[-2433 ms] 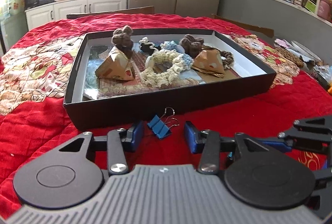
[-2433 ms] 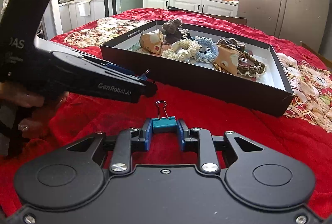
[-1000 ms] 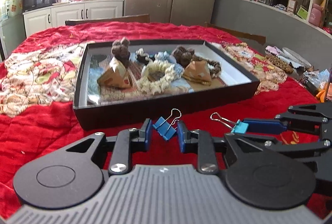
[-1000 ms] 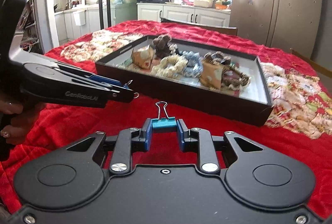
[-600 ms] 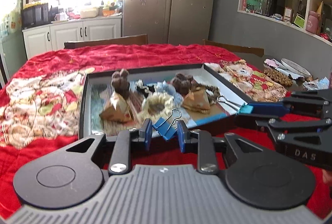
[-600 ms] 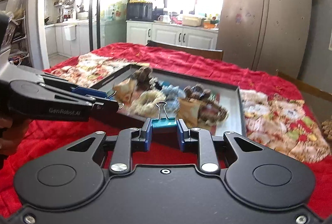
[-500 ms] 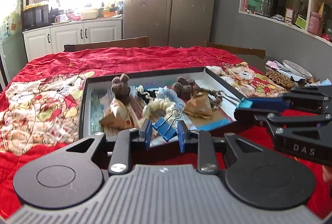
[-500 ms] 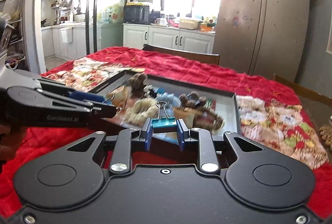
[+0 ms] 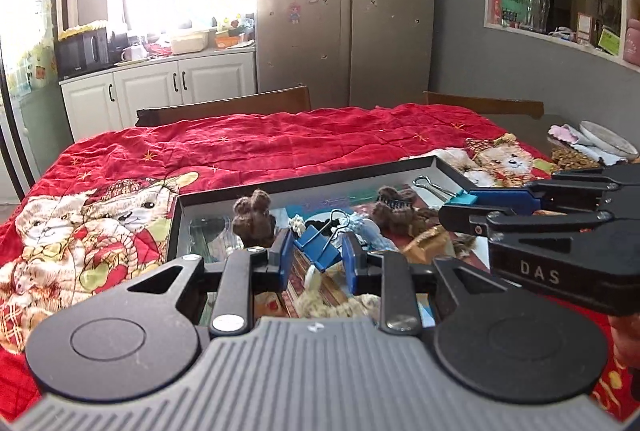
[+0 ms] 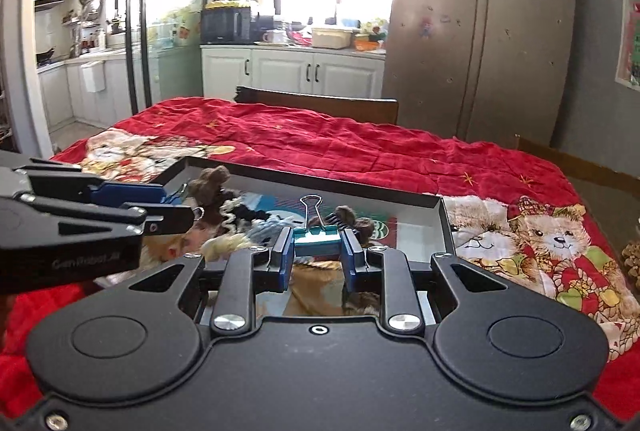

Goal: Organize objects
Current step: 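Carry both binder clips over the box and lower them inside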

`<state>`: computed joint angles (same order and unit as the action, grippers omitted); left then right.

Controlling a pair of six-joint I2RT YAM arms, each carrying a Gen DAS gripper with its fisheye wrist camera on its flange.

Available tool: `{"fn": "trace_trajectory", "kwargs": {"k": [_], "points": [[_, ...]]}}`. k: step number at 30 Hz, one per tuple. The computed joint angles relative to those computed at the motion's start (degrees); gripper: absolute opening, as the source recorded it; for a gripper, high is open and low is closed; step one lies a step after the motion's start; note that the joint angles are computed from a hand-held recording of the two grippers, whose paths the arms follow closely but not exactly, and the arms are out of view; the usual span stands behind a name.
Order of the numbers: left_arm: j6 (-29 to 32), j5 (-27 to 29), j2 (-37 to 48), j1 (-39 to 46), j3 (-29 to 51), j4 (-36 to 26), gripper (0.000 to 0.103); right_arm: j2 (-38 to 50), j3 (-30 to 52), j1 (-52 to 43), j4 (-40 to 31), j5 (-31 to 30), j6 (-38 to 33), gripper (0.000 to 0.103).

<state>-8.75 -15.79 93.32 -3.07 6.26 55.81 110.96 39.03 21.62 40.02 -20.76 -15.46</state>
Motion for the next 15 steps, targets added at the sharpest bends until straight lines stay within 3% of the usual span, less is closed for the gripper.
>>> {"fn": "trace_trajectory", "kwargs": {"k": [15], "points": [[1.7,0.1,11.5,1.9,7.1,1.6,0.030,9.0,10.3,2.4,-2.8,3.4,0.7,0.024]]}}
